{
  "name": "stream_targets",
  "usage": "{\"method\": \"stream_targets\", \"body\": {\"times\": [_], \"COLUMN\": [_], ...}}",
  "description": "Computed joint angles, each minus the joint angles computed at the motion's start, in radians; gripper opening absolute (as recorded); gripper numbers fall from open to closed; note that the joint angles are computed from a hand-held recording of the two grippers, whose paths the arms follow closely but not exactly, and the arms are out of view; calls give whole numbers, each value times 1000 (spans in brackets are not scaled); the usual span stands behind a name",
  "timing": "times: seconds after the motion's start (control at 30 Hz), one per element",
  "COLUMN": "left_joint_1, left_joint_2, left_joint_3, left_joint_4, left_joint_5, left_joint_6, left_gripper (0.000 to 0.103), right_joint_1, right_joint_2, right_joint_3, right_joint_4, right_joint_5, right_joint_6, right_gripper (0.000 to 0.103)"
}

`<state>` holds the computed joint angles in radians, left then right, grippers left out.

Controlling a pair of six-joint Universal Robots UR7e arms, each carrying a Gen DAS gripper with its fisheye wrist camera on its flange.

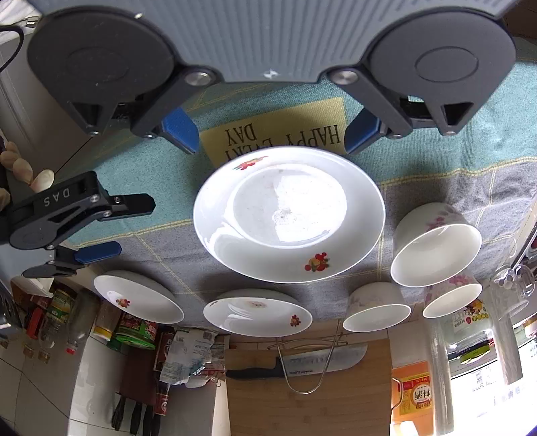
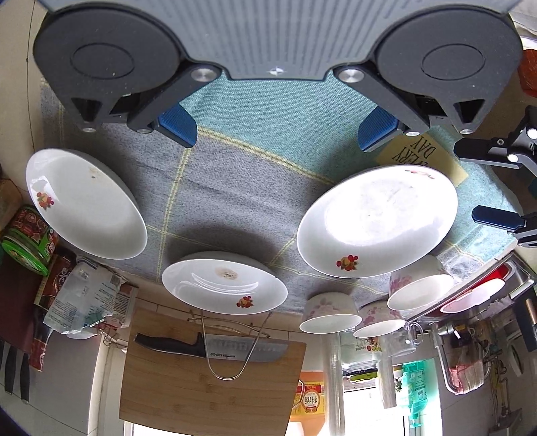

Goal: Organize plates and bowls
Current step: 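Withdraw the left tool back from the placed plate, then move the right tool to the large fruit-print plate and grasp its rim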

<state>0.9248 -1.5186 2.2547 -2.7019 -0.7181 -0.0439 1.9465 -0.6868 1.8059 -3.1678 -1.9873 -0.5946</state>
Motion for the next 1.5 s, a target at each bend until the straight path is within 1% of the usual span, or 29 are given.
{"method": "stream_targets", "body": {"times": [0.17, 0.33, 0.47, 0.6, 0.7, 0.83, 0.87, 0.93, 1.13, 1.2, 1.3, 1.5], "left_joint_1": [19, 56, 89, 116, 141, 172, 181, 196, 237, 248, 263, 281], "left_joint_2": [-6, 1, 19, 38, 55, 71, 73, 74, 74, 75, 79, 84], "left_joint_3": [1, -18, -38, -58, -78, -102, -111, -121, -149, -159, -172, -179], "left_joint_4": [19, 27, -2, -2, -14, -40, -39, -40, -35, -29, -24, -43], "left_joint_5": [18, 16, -16, -41, -71, -120, -136, -166, -266, -294, -329, -368], "left_joint_6": [4, 35, 103, 162, 224, 306, 331, 376, 508, 542, 582, 623], "left_gripper": [94, 93, 94, 94, 94, 99, 101, 102, 103, 103, 103, 103], "right_joint_1": [-7, -4, -3, -2, -2, 3, 4, 8, 25, 32, 37, 47], "right_joint_2": [18, 49, 71, 88, 99, 125, 129, 144, 187, 203, 223, 249], "right_joint_3": [-43, -96, -134, -161, -182, -219, -226, -241, -301, -324, -362, -415], "right_joint_4": [63, 100, 139, 175, 204, 240, 251, 266, 316, 335, 381, 434], "right_joint_5": [32, 52, 65, 76, 90, 83, 83, 79, 49, 31, 18, -9], "right_joint_6": [23, 36, 55, 78, 100, 142, 149, 153, 173, 182, 226, 299], "right_gripper": [103, 103, 103, 103, 103, 103, 103, 103, 103, 103, 103, 103]}}
